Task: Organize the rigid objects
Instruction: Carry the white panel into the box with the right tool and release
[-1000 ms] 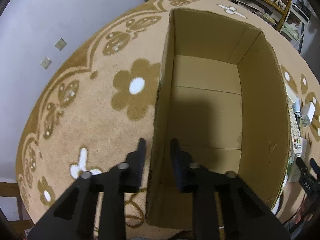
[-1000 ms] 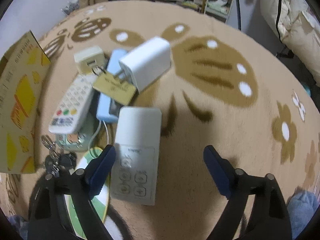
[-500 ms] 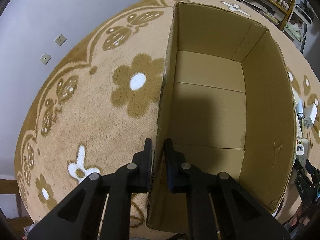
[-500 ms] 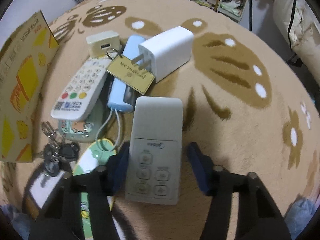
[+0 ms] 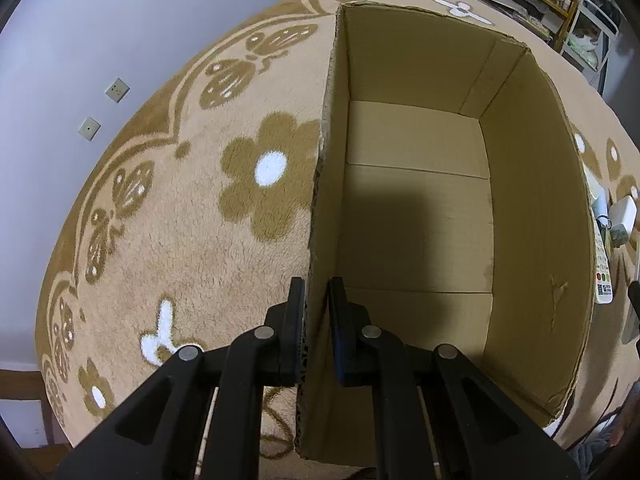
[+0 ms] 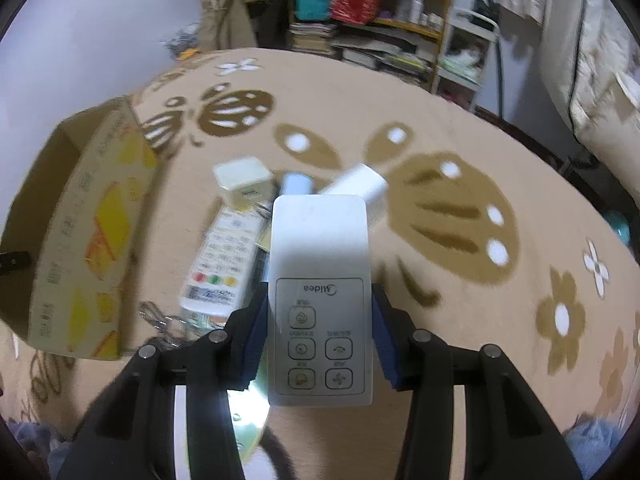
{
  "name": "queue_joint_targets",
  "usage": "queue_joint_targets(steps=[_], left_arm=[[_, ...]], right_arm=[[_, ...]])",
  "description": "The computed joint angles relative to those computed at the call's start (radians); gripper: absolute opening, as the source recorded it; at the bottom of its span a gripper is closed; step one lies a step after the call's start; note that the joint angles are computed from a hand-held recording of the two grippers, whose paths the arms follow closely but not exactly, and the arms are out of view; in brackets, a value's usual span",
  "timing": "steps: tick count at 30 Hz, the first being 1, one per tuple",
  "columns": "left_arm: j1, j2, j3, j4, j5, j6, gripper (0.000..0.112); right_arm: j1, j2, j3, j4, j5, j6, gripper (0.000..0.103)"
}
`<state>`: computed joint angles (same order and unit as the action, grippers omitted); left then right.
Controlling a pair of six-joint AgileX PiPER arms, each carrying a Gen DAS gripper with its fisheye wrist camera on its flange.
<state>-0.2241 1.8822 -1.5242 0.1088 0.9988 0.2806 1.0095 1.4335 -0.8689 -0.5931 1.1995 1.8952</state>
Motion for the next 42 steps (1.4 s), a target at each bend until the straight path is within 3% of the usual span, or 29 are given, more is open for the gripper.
queue_joint_targets(steps=[19,31,42], left_arm=[[-0.007,-0.009,0.019,0.006,-0.030,0.006,0.011],[-0.011,-0.028,0.051,0.015,-0.054,0.024,0.011],[-0.007,-0.027,0.052,0.009,-0.055,0.027,0.011]], right_arm=[[-0.067,0.153,-0.348,-0.179,-0.138,-0.225,0.051],[-0.138,0.193,-0.294,-0.257,-0.422,-0.102,0.051],[-0.120,0.242,-0.308,-0.290,-0.437,-0.125,0.051]])
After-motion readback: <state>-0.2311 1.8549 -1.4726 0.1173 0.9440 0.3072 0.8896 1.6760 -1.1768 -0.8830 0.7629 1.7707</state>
